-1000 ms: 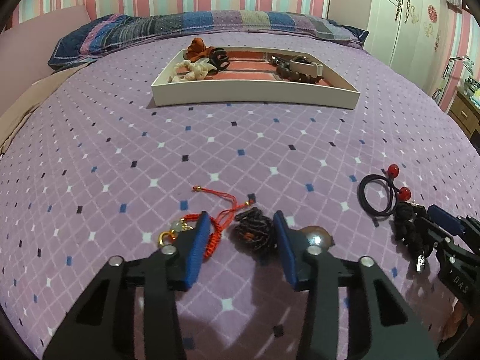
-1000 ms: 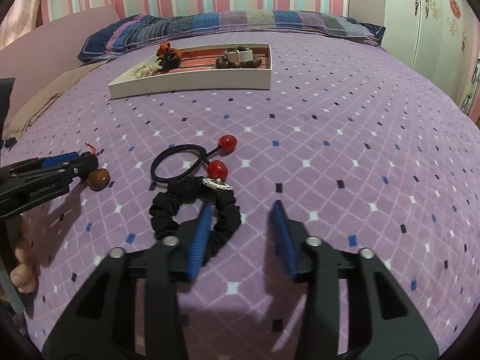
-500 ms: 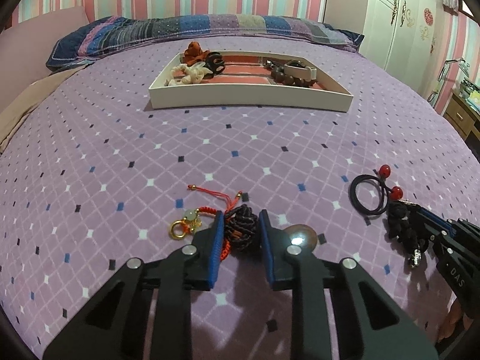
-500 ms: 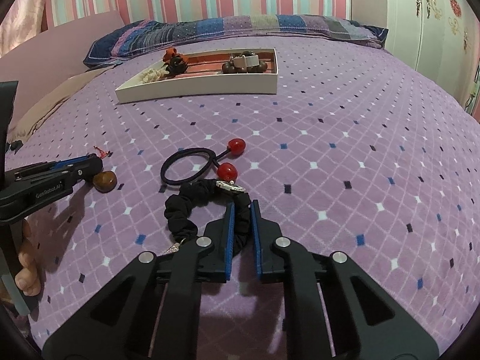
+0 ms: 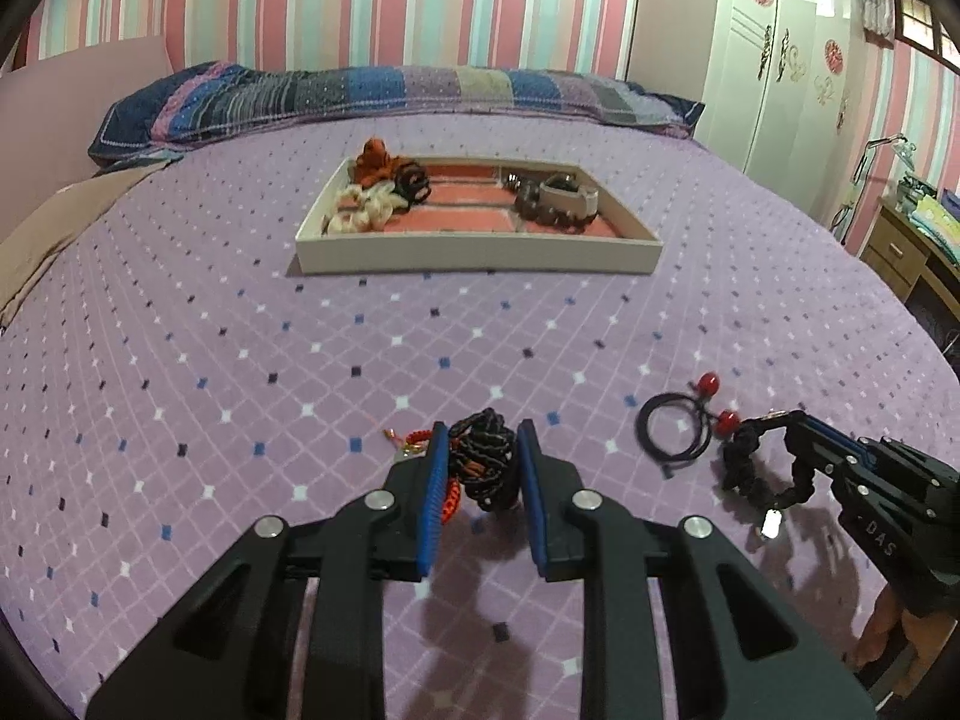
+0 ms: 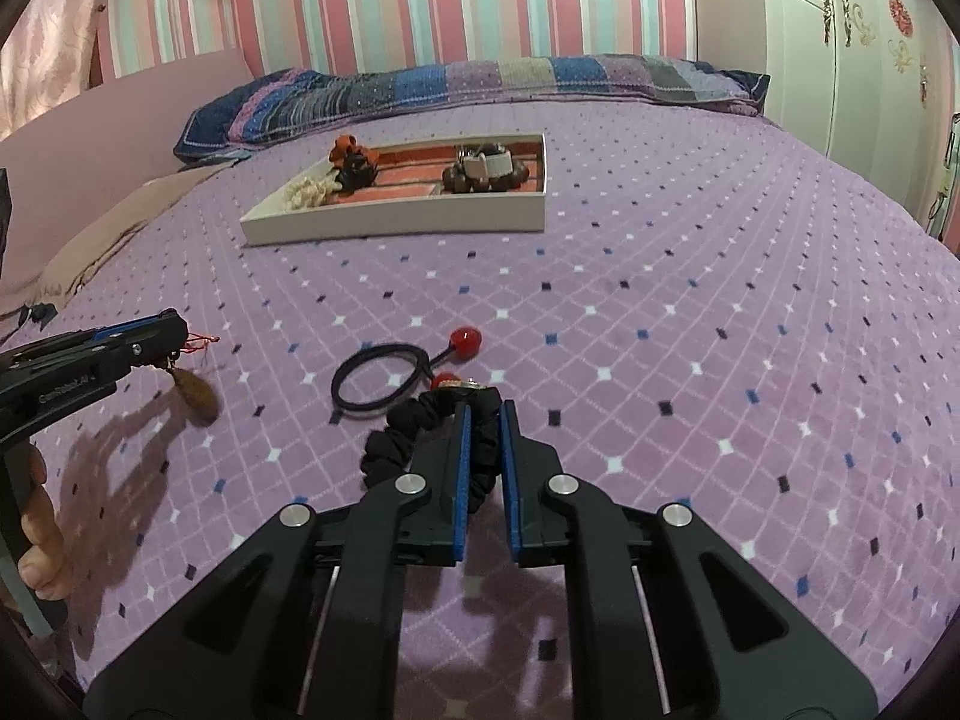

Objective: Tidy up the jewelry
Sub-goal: 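Carry the knotted charm and black scrunchie into the white tray with both tools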

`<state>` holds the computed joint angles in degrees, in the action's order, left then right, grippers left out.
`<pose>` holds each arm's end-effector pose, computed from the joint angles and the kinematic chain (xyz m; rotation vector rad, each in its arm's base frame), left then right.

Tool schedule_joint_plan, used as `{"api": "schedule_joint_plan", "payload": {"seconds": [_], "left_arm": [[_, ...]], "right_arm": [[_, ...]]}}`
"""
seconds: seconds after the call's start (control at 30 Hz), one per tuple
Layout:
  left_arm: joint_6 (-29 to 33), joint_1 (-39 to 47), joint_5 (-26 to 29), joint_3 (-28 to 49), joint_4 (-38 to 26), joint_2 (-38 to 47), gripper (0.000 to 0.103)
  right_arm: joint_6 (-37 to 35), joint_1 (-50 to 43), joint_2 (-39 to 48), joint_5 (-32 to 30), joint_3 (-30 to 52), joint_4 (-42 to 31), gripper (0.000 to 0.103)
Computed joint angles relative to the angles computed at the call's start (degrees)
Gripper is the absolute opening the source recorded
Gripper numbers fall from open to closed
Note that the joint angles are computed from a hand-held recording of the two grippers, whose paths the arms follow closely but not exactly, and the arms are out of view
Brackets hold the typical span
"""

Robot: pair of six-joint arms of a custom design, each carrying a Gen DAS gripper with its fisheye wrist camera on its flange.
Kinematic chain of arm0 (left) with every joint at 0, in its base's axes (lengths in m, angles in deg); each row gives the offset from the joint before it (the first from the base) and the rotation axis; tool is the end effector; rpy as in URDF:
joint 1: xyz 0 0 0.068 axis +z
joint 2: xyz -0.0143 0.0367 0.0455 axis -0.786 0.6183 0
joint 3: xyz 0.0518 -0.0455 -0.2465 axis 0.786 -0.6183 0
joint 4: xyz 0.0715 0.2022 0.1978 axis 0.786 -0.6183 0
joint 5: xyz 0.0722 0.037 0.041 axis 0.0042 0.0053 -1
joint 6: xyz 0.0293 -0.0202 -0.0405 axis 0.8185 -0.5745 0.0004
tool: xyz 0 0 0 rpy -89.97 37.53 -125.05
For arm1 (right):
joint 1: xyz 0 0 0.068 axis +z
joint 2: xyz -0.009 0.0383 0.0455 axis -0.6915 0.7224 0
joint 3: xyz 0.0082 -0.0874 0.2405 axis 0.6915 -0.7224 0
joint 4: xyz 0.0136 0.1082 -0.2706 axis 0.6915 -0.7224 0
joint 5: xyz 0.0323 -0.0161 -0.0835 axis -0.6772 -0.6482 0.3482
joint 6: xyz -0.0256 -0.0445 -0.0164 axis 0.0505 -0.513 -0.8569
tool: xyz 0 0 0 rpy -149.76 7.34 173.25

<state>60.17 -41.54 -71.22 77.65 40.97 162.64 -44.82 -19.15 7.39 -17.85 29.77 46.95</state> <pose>0.2410 0.0340 0.0901 0.0760 2.3017 -0.1619 0.2387 0.1050 0.0692 -0.1958 2.2830 0.2121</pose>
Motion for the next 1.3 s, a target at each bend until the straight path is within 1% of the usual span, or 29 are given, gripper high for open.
{"api": "schedule_joint_plan", "payload": {"seconds": [0.13, 0.27, 0.4, 0.5, 0.6, 0.77, 0.93, 1.07, 1.17, 1.3], "left_arm": [[-0.3, 0.9, 1.4, 1.3, -2.4, -1.9, 0.024], [-0.1, 1.6, 1.8, 4.1, -4.2, -1.7, 0.024], [0.1, 1.9, 1.5, 9.4, -5.7, 1.5, 0.024], [0.1, 2.4, 1.1, 13.6, -5.9, 4.8, 0.024], [0.3, 2.6, 0.7, 17.5, -5.9, 8.2, 0.024], [0.6, 2.5, -0.5, 26.2, -6.5, 15.6, 0.024], [-0.2, 2.9, 1.1, 38.1, -8.9, 25.6, 0.024], [-0.5, 2.7, 1.1, 46.8, -10.5, 33.4, 0.024], [-0.9, 2.2, 0.2, 54.5, -12.3, 41.0, 0.024], [-0.4, 1.8, -1.8, 62.4, -14.3, 49.5, 0.024]], "right_arm": [[-0.5, -0.9, -1.9, -0.6, 0.5, -0.9, 0.010], [-1.2, -2.4, -2.9, -1.9, 2.6, -2.4, 0.010], [-2.1, -3.6, -2.1, -2.6, 6.8, -4.2, 0.010], [-2.7, -4.2, 0.9, -3.3, 11.9, -5.5, 0.010], [-3.3, -4.5, 5.0, -3.4, 17.6, -6.5, 0.010], [-4.0, -4.7, 14.9, -3.1, 30.1, -8.8, 0.010], [-5.0, -4.9, 26.2, -2.1, 45.1, -12.8, 0.010], [-5.5, -5.5, 35.2, -1.6, 56.5, -16.8, 0.010], [-5.6, -6.1, 41.0, -1.5, 63.3, -19.6, 0.010], [-5.2, -6.6, 47.5, -1.3, 70.5, -22.9, 0.010]]}}
